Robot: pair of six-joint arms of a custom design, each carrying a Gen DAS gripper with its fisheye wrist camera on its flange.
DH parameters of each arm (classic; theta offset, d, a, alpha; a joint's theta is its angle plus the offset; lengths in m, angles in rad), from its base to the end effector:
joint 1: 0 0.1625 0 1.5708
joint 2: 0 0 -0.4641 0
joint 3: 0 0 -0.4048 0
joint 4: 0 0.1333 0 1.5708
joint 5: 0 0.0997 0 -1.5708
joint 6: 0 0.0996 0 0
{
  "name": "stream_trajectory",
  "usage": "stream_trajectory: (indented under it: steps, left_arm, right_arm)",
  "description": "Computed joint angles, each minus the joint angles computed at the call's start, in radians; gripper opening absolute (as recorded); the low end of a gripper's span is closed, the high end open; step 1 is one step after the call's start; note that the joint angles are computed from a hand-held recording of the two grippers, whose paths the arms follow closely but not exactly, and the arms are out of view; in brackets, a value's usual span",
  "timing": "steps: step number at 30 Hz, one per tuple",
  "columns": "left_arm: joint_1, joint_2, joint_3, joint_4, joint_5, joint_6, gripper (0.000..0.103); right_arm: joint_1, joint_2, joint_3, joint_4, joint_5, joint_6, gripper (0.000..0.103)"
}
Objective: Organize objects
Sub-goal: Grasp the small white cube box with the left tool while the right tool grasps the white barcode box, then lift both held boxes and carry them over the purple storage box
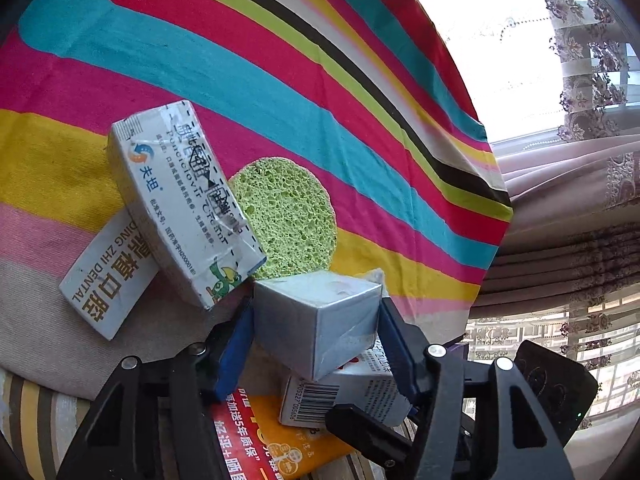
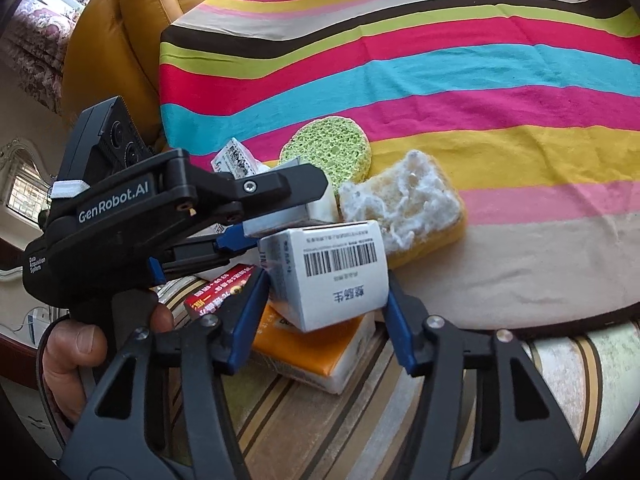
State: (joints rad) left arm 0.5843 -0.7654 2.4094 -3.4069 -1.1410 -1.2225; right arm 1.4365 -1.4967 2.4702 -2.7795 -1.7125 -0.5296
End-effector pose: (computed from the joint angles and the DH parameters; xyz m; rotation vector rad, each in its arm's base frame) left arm -0.2541 -0.3776 0.0105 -0.4203 3.0040 -0.7226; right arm 0.0670 -0.3945 0.2180 0.5495 -2.8684 0.2587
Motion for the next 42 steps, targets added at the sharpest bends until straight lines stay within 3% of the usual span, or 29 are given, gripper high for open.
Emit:
stream_trajectory:
  steps: [11,15,28,38,42]
  left_arm:
    - [-0.068,0.019,0.033,-0.07,0.092,0.0,0.061]
    - [-0.093,0.031,0.053,-0.128,0.132,0.008,0.061]
    - [-0.157,0.056,0.074,-0.165,0.221,0.012,0.061]
    - [-0.189,0.053,0.078,-0.122,0.264,-0.001,0.061]
    - [-0.197,0.055,0.079,-0.105,0.268,-0.011,0.061]
  right_arm:
    - [-0.012,-0.057,0.034,-0.022,0.013,-0.043,0.056]
    - [-0.01,-0.071,0.049,-0.053,0.003,-0.06,0.048]
    - [-0.03,-0.128,0.079,-0.079,0.024,-0.108,0.048]
    - [-0.085,-0.221,0.086,-0.006,0.068,-0.145,0.048]
    - [-0.097,-0.249,0.084,0.05,0.049,-0.157,0.048]
